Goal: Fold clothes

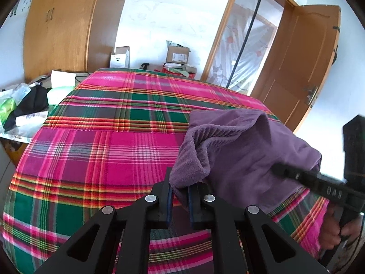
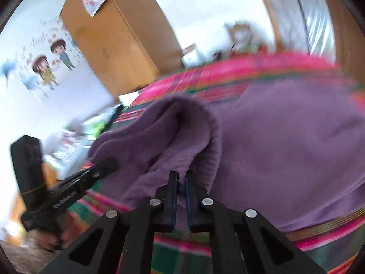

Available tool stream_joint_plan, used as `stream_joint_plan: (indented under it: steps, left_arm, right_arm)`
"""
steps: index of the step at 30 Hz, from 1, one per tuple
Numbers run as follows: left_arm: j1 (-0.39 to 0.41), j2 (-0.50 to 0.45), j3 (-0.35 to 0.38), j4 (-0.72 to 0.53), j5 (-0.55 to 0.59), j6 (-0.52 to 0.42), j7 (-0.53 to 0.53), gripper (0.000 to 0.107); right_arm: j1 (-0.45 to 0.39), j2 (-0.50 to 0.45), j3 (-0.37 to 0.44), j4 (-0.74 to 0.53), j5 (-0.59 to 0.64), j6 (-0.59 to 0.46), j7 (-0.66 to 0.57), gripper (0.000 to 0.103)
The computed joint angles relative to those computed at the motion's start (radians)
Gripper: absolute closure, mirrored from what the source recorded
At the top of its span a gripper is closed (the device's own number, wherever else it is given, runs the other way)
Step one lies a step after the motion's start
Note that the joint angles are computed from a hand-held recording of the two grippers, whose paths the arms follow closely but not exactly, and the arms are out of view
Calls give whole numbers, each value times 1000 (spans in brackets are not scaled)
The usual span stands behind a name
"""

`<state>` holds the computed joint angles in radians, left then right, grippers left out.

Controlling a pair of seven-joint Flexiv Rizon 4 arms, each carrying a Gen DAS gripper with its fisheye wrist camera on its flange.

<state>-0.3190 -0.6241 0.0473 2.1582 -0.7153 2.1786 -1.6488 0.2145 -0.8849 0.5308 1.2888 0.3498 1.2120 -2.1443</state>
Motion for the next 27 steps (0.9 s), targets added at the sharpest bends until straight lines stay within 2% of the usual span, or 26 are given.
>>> stream_joint_plan:
  steps: [3,7,8,9,11,12,13,16,19,27]
  left_arm:
    - [-13,-3,7,-3,-15,-3,13,96]
    - [-10,-3,4,-3,-14,-12,15,96]
    - [-14,-4,7,-5,-20,-16,17,96]
    - [-11,-4,5,-4,-16,-16,14,96]
    - [-5,-3,3,-3,-8,-19,11,96]
    - [-4,-3,3,-4,-5,-20,9,96]
    - [-2,-4,2,-5,-1,-21,8,96]
    - [5,-7,0,-6,15,-22,-1,96]
    - [6,-10,1,-9,20,-26,-8,96]
    - [6,-5,2,-5,26,-30,-29,96]
  right_arm:
    - [77,19,-107,41,-61,134,50,96]
    - [182,13,-274,49,-151,179,231,94]
    - [184,9,-284,52,-179,188,268,94]
    - [164,13,-261,50,-141,186,244,93]
    - [76,7,-153,59,-140,200,231,92]
    - [16,1,-75,67,-119,218,204,84]
    - [-32,-10,-13,62,-109,213,191,73]
    - [-146,-28,118,83,-82,186,155,67]
    - [-186,-22,149,89,-60,72,152,66]
    - [-146,-96,124,-72,31,-197,171,65]
